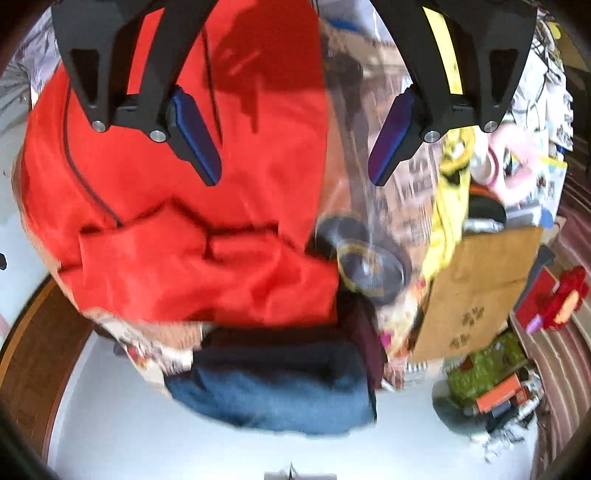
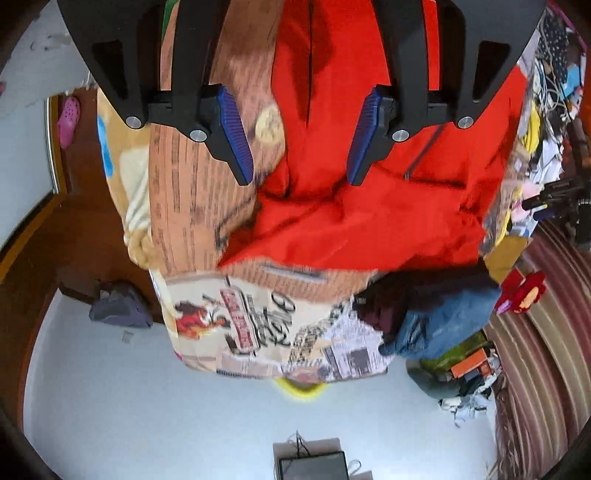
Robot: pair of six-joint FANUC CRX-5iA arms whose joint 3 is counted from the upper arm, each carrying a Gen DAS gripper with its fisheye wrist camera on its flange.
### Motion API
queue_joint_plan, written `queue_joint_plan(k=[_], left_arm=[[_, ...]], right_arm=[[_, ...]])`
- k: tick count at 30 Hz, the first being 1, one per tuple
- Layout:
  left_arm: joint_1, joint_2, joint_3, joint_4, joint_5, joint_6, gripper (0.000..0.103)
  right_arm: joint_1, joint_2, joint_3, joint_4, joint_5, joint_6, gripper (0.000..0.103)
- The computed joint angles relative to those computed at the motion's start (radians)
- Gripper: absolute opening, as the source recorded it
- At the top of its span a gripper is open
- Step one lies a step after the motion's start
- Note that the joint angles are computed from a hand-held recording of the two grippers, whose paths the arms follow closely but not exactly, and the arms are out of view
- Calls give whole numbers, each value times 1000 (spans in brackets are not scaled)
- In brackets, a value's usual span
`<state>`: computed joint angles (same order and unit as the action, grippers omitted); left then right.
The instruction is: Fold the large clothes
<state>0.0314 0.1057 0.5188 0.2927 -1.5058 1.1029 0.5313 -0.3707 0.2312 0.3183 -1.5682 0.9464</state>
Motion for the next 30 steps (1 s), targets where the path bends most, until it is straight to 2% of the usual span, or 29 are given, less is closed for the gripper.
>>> queue_joint_plan(k=[7, 12, 16, 19, 23, 24, 25, 26, 28, 30], left_arm=[[70, -29, -131, 25, -100, -10, 81], [118, -51, -244, 61, -139, -5, 81], [156, -55, -327, 131, -170, 7, 81], [162, -84, -390, 157, -140, 6, 81], [163, -116, -435, 196, -109, 16, 81], [162, -118, -442, 210, -107, 25, 76], [159, -126, -458, 232, -103, 30, 66], [153, -132, -469, 250, -101, 29, 62], [141, -144, -473, 257, -94, 22, 44], [125, -141, -464, 264, -90, 21, 30]], right_arm=[[66, -73, -112, -31, -50, -93, 49], [53, -106, -168, -97, -64, -145, 49], [30, -133, -205, -149, -66, -183, 49], [42, -166, -243, -158, -35, -234, 50], [107, -199, -284, -118, -13, -300, 54], [129, -202, -291, -102, -13, -311, 54], [145, -205, -295, -95, -13, -315, 54], [177, -205, -299, -75, -20, -325, 53], [245, -203, -315, -12, -36, -346, 46], [312, -189, -323, 52, -56, -354, 34]])
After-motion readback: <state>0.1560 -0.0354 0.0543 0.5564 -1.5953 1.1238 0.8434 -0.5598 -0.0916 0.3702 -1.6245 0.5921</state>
